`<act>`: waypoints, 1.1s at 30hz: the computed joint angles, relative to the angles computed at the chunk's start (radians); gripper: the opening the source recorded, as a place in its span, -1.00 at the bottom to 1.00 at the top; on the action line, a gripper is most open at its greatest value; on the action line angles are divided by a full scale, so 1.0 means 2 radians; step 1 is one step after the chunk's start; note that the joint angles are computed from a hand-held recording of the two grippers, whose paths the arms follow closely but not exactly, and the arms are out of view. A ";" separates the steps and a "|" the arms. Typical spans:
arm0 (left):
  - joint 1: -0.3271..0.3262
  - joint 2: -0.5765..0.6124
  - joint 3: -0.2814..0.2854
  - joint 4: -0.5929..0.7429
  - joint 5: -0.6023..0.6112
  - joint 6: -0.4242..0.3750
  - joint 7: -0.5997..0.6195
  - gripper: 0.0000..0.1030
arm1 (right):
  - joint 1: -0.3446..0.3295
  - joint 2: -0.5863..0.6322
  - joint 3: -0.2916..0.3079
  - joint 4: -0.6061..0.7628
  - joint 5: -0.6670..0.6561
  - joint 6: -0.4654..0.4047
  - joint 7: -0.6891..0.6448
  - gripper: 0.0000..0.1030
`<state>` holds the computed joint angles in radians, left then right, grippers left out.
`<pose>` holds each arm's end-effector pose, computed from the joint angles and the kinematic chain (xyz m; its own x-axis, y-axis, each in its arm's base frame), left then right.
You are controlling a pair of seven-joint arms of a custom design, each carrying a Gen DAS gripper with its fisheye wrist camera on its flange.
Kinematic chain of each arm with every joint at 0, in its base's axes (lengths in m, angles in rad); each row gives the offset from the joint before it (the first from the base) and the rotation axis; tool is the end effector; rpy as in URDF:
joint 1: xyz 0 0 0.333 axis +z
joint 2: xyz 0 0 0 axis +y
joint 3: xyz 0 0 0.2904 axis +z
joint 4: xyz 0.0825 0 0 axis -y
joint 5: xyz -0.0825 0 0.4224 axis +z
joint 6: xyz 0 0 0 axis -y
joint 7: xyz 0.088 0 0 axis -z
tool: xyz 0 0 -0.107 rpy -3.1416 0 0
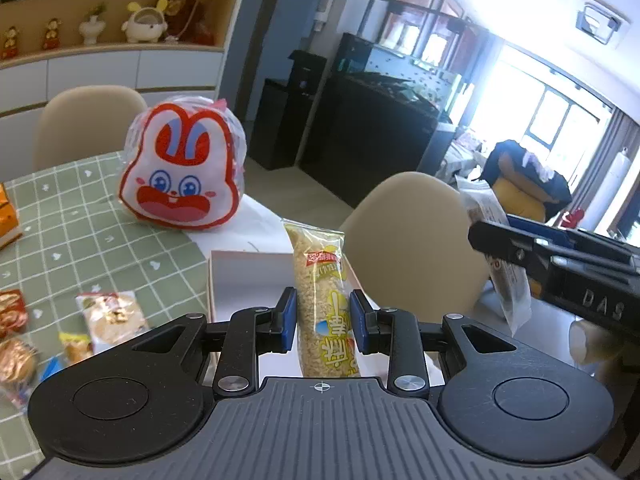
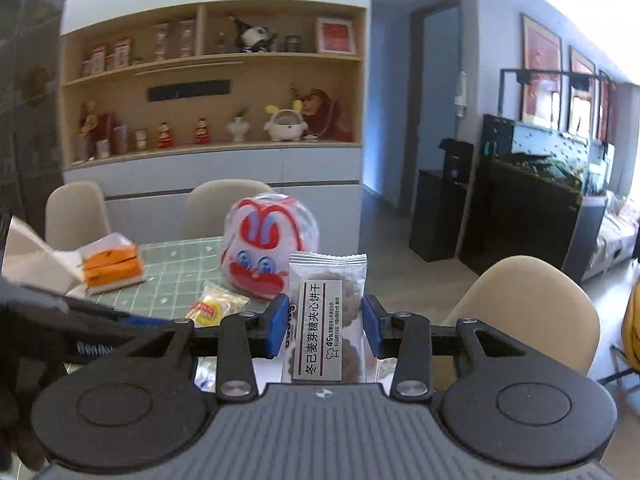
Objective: Organize snacks
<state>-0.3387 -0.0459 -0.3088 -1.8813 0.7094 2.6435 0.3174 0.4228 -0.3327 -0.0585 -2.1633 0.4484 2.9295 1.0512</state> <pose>0.4946 -0.3995 0.5780 -0.0333 -0.9582 0.2842 -0.6092 -0.2060 -0.7658 0.5218 0.1654 0.6284 0.4657 -0.8848 0.0132 -0.3778 -0.2123 -0.9012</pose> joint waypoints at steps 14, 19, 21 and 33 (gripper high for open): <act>-0.039 0.127 0.090 0.030 -0.041 0.094 -0.002 -0.37 | -0.068 0.183 0.058 0.111 -0.115 -0.080 0.147 -0.24; -0.033 0.053 0.084 -0.036 0.013 0.072 -0.099 -0.37 | -0.070 0.211 0.072 0.118 -0.114 -0.086 0.139 -0.23; -0.022 0.023 0.068 -0.065 -0.014 0.041 -0.083 -0.37 | -0.071 0.220 0.077 0.129 -0.102 -0.103 0.123 -0.18; 0.056 -0.250 0.023 -0.319 -0.087 -0.062 -0.135 -0.37 | -0.015 0.292 0.131 0.262 -0.071 -0.183 0.128 0.35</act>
<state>-0.2259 -0.5454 -0.2628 -2.5191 0.5346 2.5190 0.0469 0.3937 0.2510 0.2036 -1.6389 0.3068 2.5644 1.3078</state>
